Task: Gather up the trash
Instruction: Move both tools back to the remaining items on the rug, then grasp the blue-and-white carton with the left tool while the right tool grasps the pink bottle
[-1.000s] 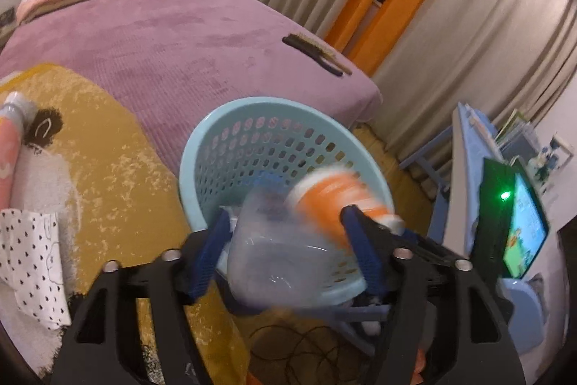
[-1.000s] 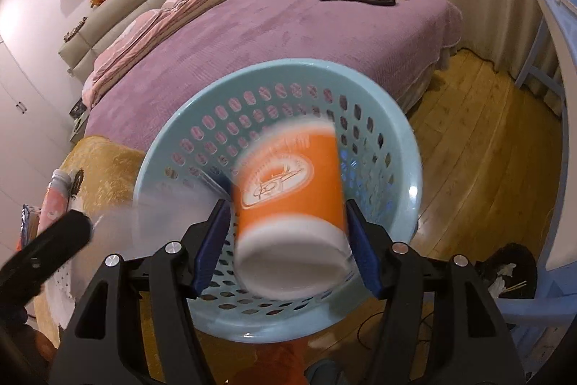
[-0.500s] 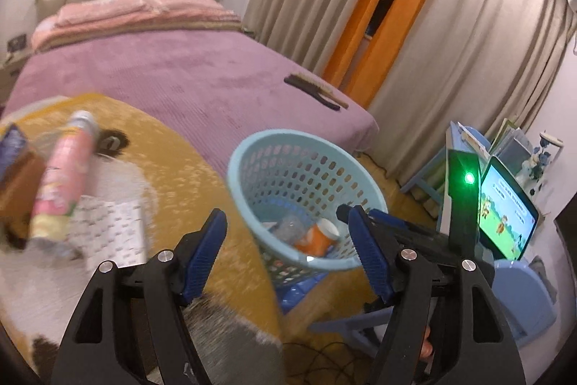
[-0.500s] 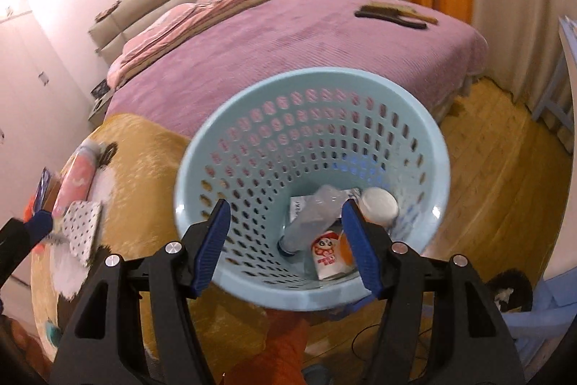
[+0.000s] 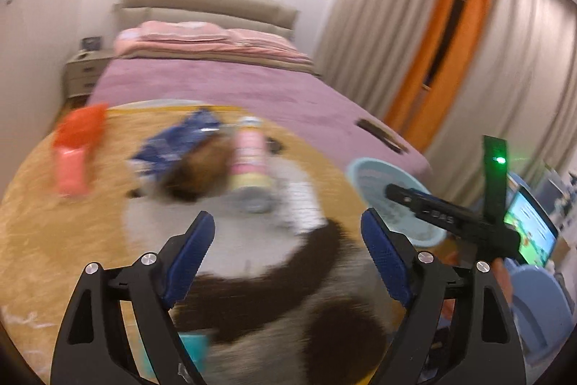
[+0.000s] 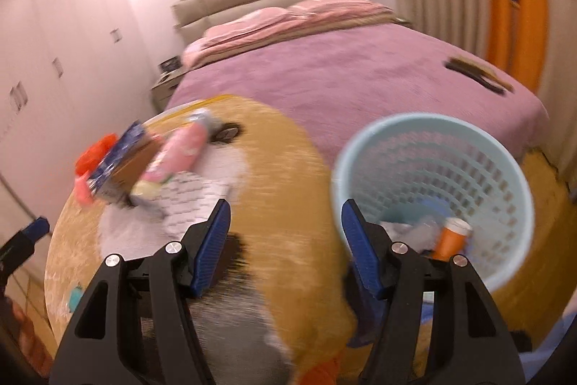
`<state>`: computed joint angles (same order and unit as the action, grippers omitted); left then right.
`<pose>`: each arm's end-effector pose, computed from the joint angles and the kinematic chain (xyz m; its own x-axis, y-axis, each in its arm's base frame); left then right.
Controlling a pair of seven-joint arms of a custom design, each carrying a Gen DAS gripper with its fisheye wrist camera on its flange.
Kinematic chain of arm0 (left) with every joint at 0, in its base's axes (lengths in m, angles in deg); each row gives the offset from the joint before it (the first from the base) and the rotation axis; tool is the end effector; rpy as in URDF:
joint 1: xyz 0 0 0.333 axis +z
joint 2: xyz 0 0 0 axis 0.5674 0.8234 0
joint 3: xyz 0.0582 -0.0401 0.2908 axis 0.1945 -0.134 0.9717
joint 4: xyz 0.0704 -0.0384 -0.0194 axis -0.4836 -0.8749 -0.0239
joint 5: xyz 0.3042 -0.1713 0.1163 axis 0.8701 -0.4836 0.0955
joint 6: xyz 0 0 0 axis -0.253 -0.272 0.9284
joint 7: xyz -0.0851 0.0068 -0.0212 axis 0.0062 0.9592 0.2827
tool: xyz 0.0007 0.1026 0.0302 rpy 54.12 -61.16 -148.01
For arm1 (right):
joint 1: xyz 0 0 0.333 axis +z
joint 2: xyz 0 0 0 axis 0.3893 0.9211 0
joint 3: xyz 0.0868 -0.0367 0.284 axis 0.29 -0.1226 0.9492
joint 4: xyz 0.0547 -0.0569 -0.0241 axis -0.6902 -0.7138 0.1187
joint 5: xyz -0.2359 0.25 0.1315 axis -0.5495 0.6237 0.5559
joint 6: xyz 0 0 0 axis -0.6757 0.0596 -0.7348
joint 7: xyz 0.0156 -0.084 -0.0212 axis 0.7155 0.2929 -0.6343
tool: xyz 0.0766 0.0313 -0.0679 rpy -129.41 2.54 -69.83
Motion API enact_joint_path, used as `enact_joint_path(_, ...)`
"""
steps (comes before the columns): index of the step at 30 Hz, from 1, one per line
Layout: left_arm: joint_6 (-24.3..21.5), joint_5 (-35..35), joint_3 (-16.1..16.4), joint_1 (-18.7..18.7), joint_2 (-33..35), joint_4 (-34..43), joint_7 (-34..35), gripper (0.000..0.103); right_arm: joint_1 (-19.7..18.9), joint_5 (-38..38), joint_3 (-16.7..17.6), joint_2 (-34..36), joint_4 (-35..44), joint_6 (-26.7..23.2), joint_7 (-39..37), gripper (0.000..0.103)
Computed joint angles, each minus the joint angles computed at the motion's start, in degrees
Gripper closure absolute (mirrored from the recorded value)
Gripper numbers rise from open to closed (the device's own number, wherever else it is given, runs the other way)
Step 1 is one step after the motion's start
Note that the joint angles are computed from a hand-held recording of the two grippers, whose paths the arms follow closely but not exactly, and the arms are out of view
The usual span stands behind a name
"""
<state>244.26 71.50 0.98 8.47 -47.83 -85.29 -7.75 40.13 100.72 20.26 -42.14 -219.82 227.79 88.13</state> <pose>0.3653 -0.1250 0.5223 -0.1919 -0.9358 0.2956 -0.5976 -0.1274 -0.7916 0.4284 0.0783 0.5013 0.1648 -0.9580 -0.2348 -0.6774 0.0631 -0.7329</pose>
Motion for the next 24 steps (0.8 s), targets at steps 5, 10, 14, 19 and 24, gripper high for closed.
enact_joint_path(5,-3.95,1.4,-0.5,7.38,0.57,1.77,0.55,0.022,0.18,-3.69,4.69,4.16,4.13,-0.83,2.89,0.043)
enact_joint_path(10,-8.27,-1.24,4.59,4.86,8.73,9.49,8.69,0.024,1.4,-5.63,6.12,8.98,9.44,-2.8,5.14,0.043)
enact_joint_path(14,-12.27,-3.59,4.88,5.39,14.95,15.13,14.41,0.031,2.02,-5.72,5.79,13.08,14.82,-5.98,5.51,0.047)
enact_joint_path(19,-15.7,-7.78,3.77,6.96,21.77,21.19,19.9,0.04,1.57,-3.7,5.5,20.31,24.63,-12.64,6.46,0.053)
enact_joint_path(24,-17.55,-7.13,0.1,11.18,24.95,23.77,20.75,0.044,0.68,-1.49,6.29,26.39,31.79,-16.96,7.66,0.053)
